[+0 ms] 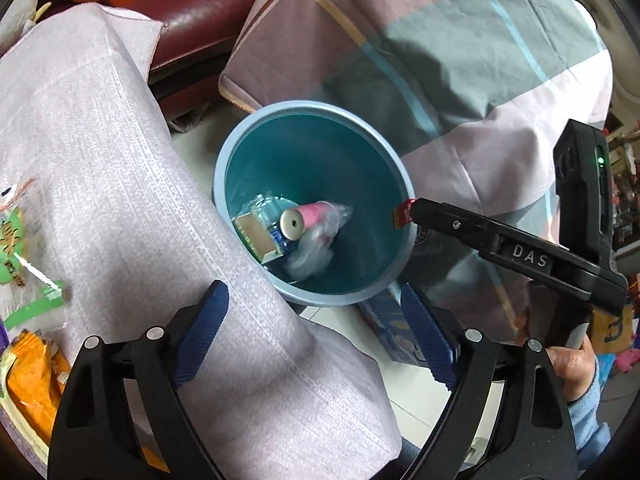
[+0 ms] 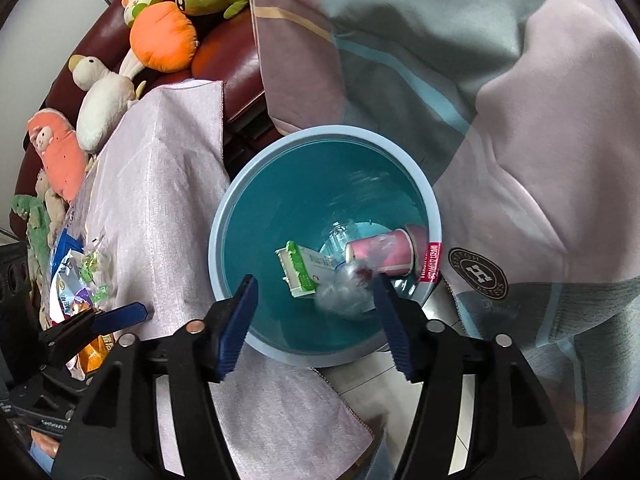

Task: Collect trash
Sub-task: 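Move both open grippers back over the remaining trash on the table, then grasp the orange snack bag with the right gripper while the left grasps the red can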

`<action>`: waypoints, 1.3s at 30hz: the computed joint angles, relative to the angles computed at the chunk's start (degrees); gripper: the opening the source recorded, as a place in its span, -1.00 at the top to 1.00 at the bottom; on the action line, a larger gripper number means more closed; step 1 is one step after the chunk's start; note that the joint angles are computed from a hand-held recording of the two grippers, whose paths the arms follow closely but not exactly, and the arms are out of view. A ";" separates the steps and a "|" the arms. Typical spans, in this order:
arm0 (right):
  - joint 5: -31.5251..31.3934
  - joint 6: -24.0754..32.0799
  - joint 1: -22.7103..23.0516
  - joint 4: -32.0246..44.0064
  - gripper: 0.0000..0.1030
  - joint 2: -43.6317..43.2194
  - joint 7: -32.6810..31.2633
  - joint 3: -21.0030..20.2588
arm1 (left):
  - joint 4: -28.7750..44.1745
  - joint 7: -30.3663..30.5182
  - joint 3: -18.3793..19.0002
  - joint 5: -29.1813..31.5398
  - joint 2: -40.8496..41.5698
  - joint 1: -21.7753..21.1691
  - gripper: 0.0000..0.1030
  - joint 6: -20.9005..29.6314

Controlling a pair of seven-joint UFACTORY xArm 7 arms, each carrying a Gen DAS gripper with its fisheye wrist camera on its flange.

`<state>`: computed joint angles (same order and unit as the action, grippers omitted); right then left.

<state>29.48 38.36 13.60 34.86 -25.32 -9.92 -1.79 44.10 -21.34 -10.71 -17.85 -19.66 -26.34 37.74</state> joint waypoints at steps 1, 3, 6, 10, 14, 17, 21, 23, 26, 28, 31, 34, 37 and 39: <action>-0.29 0.07 -0.08 0.02 -0.32 -0.26 0.52 0.33 | -0.49 0.07 0.15 -0.18 -0.86 -0.05 -0.71 0.07; -1.10 0.34 -0.23 0.10 -0.35 -0.78 1.68 0.90 | -1.12 -0.03 0.28 -0.36 -1.95 -0.07 -0.72 0.09; -2.08 1.00 -0.12 0.16 -0.43 -1.42 3.16 1.37 | -2.97 -0.47 0.73 -0.98 -4.86 -0.10 -0.72 0.21; -3.55 1.81 0.54 0.36 -0.43 -2.65 4.96 2.36 | -5.78 -1.37 1.16 -1.10 -9.67 0.09 -0.72 0.46; -4.54 2.69 1.93 1.17 -0.43 -3.87 6.41 3.42 | -9.10 -2.79 1.52 -0.30 -15.99 0.75 -0.72 1.53; -5.18 3.12 3.31 1.74 -0.43 -4.75 7.59 4.43 | -12.12 -4.05 1.89 0.32 -21.33 1.31 -0.73 2.50; -6.19 3.98 5.39 2.99 -0.44 -5.44 9.46 6.15 | -16.60 -6.00 2.49 1.55 -30.07 2.57 -0.73 5.12; -6.70 4.35 6.37 3.66 -0.44 -5.55 10.11 6.76 | -18.59 -6.80 2.89 2.01 -34.14 3.16 -0.73 6.65; -7.66 5.01 7.94 4.81 -0.45 -5.65 11.39 8.17 | -20.84 -7.12 4.59 3.44 -40.56 5.26 -0.74 10.20; -8.25 5.49 8.99 5.67 -0.45 -5.51 12.30 9.13 | -22.15 -7.04 5.88 4.13 -44.50 6.97 -0.75 12.31; -9.20 6.08 10.53 7.19 -0.45 -4.86 13.49 10.52 | -23.82 -6.87 7.54 4.92 -49.75 9.84 -0.76 15.18; -10.00 6.74 12.10 8.88 -0.45 -3.77 14.60 11.88 | -25.37 -6.19 9.27 5.54 -54.48 12.59 -0.76 18.03; -10.95 7.20 13.55 10.47 -0.52 -2.36 15.98 13.47 | -26.96 -5.37 11.08 6.00 -59.32 15.40 -0.77 21.21; -11.43 7.46 14.55 11.55 -0.52 -1.16 16.62 14.30 | -27.93 -4.68 12.52 6.38 -62.61 17.62 -0.77 23.37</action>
<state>18.06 45.82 28.15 46.41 -26.47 6.70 12.51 16.17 -26.02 1.81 -11.47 -82.26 -8.72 61.11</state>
